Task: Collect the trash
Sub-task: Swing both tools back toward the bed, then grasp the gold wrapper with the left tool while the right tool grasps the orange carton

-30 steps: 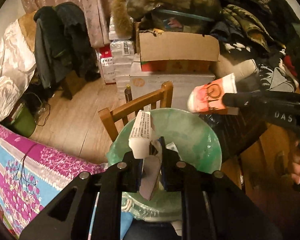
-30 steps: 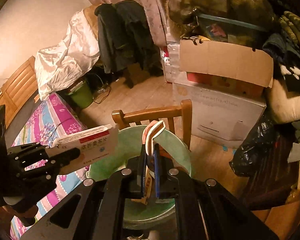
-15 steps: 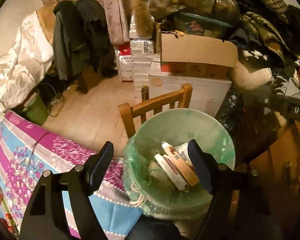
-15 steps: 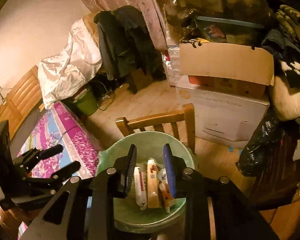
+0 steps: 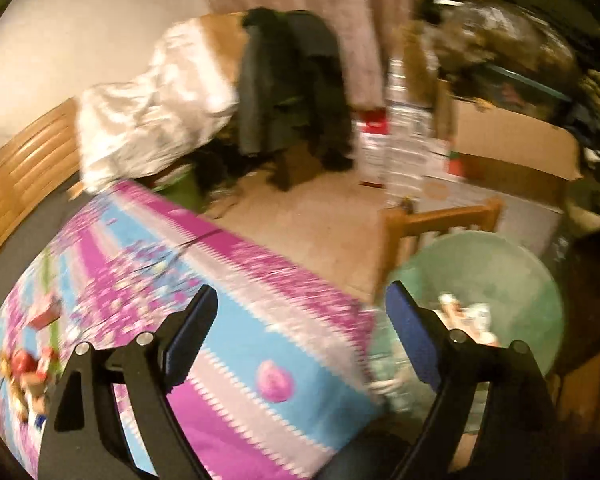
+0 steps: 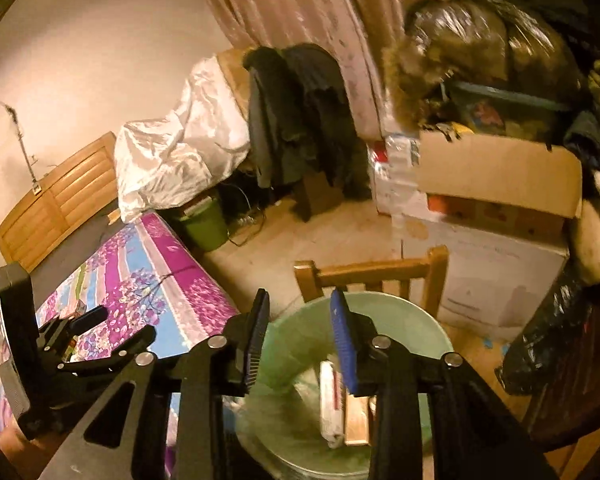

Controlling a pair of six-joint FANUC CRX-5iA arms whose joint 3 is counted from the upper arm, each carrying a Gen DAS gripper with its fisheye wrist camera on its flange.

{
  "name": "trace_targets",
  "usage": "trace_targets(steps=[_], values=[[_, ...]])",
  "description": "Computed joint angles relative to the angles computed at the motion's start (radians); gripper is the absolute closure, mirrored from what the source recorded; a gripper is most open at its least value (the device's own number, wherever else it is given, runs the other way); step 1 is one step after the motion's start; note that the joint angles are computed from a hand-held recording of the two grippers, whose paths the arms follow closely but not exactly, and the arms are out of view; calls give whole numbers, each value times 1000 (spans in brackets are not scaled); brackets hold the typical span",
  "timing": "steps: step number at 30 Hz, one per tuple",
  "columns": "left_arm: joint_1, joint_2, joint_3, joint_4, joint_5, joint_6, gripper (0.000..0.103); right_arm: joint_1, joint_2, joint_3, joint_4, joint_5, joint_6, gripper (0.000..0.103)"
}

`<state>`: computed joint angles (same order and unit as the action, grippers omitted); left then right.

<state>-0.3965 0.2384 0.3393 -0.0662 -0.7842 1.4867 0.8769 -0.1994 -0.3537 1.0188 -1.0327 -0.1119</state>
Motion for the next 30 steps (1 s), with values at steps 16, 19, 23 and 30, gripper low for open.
trace_targets(steps=[16,19,23,30], values=[[295,-233,-252,-79,-48,213,16,84,346,336,-203,201,306,51],[412,-262,-274,3,-73,155,16,106,433,455,-334,229,454,51],[586,-276,-274,89,-119,65,16,141,568,666,-567,224,715,51],[793,-179,-185,88,-192,-34,16,198,903,1236,-962,58,1127,36]])
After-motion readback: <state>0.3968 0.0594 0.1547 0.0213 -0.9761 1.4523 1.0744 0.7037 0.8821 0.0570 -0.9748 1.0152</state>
